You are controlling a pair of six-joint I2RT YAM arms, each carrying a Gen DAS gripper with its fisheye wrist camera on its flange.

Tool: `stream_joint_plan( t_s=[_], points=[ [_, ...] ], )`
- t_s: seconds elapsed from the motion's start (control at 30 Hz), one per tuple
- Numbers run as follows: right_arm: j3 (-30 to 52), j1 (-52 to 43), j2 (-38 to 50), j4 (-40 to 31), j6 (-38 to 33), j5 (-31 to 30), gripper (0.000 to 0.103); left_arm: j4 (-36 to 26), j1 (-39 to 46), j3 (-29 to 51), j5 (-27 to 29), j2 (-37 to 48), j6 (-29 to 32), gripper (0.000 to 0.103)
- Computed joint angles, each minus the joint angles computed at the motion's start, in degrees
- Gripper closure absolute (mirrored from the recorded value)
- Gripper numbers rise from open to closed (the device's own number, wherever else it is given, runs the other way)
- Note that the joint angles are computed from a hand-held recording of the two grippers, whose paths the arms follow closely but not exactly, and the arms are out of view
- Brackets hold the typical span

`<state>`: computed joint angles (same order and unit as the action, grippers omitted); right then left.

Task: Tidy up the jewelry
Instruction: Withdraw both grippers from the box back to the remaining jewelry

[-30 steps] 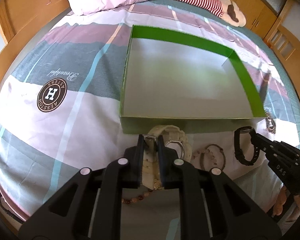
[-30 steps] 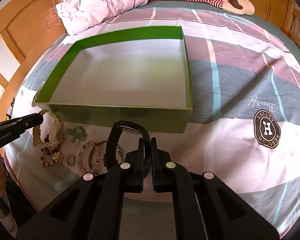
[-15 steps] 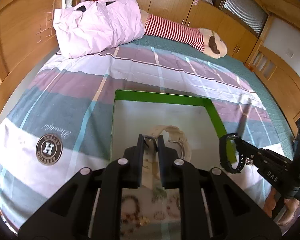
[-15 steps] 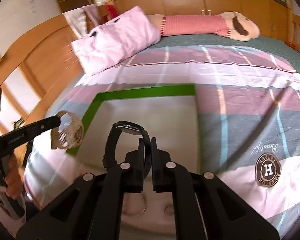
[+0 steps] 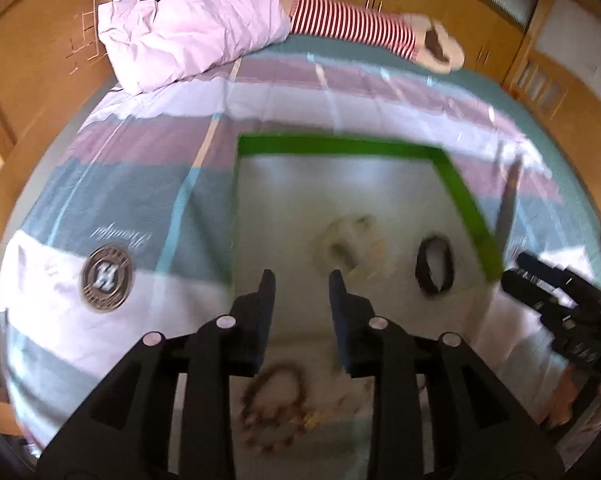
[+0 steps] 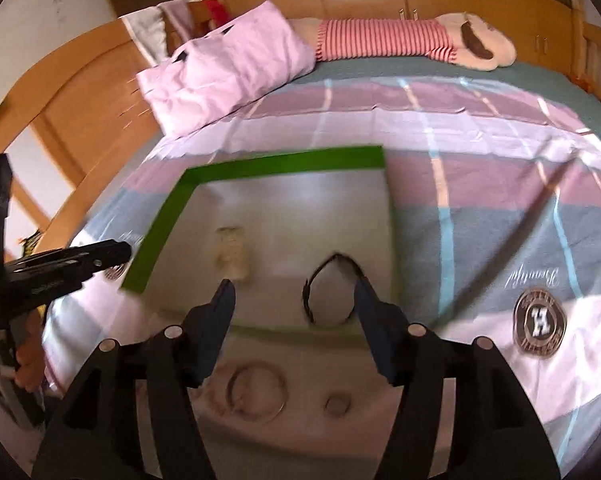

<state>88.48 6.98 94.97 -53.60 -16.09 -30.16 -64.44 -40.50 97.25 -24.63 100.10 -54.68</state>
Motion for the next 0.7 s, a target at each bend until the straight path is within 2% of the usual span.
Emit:
stream_joint_plan(
  t_s=[0.1,0.23,0.37,0.43,0.5,0.63,0.7],
  points=[
    [-4.16,0.74,-1.09,-3.16,-4.48,0.54,0.041,-2.58,-0.43,-3.56,1.01,-2.17,-3.51,0.056],
    [-10.42,4.28,-2.38,-0.12,-6.03,6.00,0.041,-2.90,1.12,-10.74,4.74,-5.78,-8.63,0.055],
    [-13.40,6.87,-2.32,1.85,-5.80,8.14,0.042,-3.37,2.82,-12.85,9.96,-3.62,-9.90,0.055],
    [-14.60,7.77,-2.82,1.80,-6.71,7.29,0.053,-3.83,2.98,-12.89,11.20,-1.89,-9.66,0.055],
    [-15.58,8.10,-3.34,1.39,-8.10,5.47,0.059,-3.92,2.84,-12.61,11.72,-1.07,-9.41,0.055],
    [-17.71,11.06,-4.47,2.87,-7.50,6.10,0.060,-4.08,2.39,-11.99,11.75,-0.10,-9.20,0.048],
    [-18.17,11.93,-3.73,3.66,-6.32,5.54,0.060,-4.36,2.32,-11.68,11.84,0.36,-9.16,0.048]
  ],
)
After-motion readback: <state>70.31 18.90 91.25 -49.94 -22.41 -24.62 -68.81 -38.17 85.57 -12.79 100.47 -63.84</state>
